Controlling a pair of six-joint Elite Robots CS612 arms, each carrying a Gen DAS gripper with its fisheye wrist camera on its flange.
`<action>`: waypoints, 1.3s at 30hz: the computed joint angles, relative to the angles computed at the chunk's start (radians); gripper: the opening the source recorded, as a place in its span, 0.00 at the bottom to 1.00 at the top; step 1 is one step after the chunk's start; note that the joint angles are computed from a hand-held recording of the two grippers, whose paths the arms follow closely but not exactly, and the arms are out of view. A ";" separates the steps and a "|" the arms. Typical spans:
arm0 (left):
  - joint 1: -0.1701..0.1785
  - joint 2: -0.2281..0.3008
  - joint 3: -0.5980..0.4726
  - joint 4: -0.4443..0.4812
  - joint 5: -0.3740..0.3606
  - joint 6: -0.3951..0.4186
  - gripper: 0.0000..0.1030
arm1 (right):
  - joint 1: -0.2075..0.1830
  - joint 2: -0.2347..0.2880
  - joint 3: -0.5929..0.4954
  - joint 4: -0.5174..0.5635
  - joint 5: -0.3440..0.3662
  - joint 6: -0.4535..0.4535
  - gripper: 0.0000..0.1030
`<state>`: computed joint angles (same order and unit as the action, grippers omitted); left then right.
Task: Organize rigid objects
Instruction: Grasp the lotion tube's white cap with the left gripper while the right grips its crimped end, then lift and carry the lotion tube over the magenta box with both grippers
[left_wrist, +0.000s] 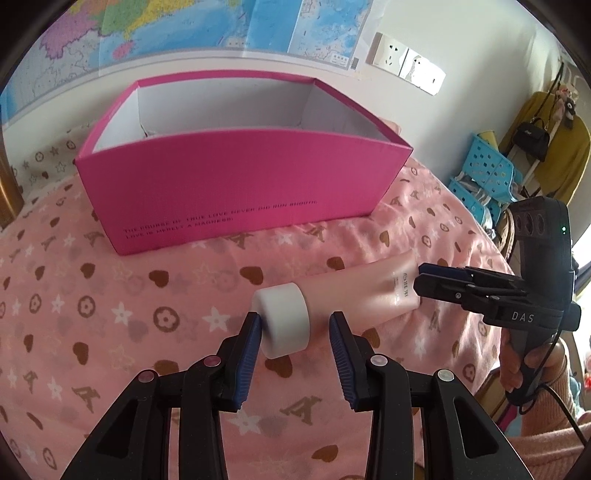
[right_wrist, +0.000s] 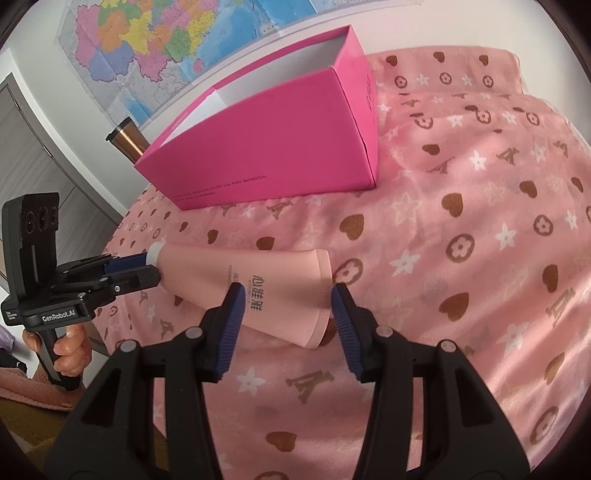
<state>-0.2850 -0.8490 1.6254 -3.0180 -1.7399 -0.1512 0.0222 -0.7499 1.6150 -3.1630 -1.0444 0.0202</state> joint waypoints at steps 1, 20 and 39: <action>0.000 -0.001 0.001 -0.003 0.001 0.000 0.36 | 0.000 0.000 0.000 -0.004 0.000 0.001 0.50; 0.004 -0.011 0.003 -0.063 0.007 0.002 0.38 | 0.002 -0.008 -0.009 -0.035 0.004 -0.008 0.50; 0.001 -0.009 -0.024 -0.107 0.017 0.013 0.38 | -0.013 -0.017 -0.026 -0.082 0.031 0.004 0.50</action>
<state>-0.2841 -0.8583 1.6018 -3.1248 -1.7225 -0.1384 0.0097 -0.7673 1.5891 -3.2450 -1.0138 0.0242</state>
